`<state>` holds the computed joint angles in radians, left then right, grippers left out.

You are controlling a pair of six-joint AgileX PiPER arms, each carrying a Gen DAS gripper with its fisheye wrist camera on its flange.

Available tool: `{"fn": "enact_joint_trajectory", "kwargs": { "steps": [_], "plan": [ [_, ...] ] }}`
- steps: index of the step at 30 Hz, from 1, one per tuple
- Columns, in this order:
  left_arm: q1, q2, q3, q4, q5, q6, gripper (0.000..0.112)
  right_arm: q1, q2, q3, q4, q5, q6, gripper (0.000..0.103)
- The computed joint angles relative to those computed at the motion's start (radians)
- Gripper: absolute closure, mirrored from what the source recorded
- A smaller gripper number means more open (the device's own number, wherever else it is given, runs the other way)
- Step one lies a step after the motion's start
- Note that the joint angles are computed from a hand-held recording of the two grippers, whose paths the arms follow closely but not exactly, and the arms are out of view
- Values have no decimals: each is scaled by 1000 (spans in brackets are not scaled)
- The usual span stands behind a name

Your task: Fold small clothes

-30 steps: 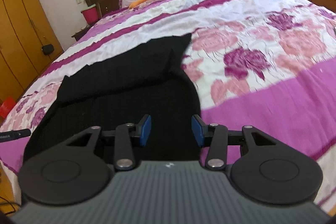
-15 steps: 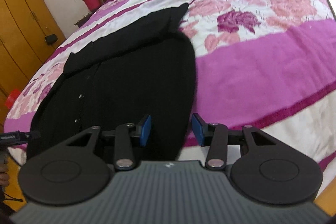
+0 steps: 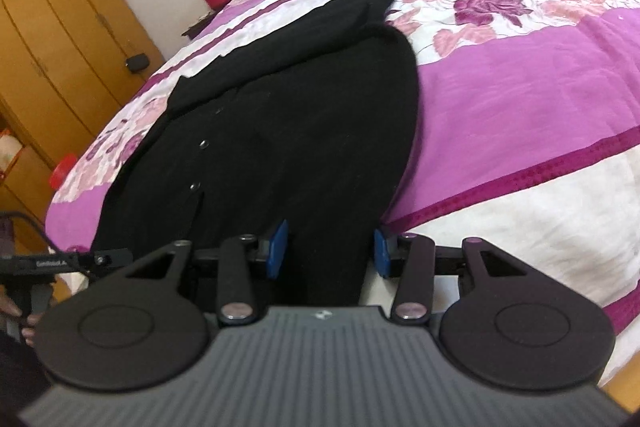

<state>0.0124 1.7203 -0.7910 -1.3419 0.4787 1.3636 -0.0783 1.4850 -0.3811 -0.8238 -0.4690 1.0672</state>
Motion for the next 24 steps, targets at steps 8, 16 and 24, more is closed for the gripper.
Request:
{"fn": "enact_joint_trajectory", "kwargs": {
  "steps": [8, 16, 24],
  "plan": [
    [4, 96, -64, -54, 48, 13, 48, 16, 37, -16, 32, -6, -52, 57],
    [9, 51, 4, -82, 82, 100, 50, -20, 2, 34, -67, -62, -52, 57],
    [48, 64, 11, -138, 139, 133, 98, 17, -8, 61, 88, -75, -138, 92]
  ]
}}
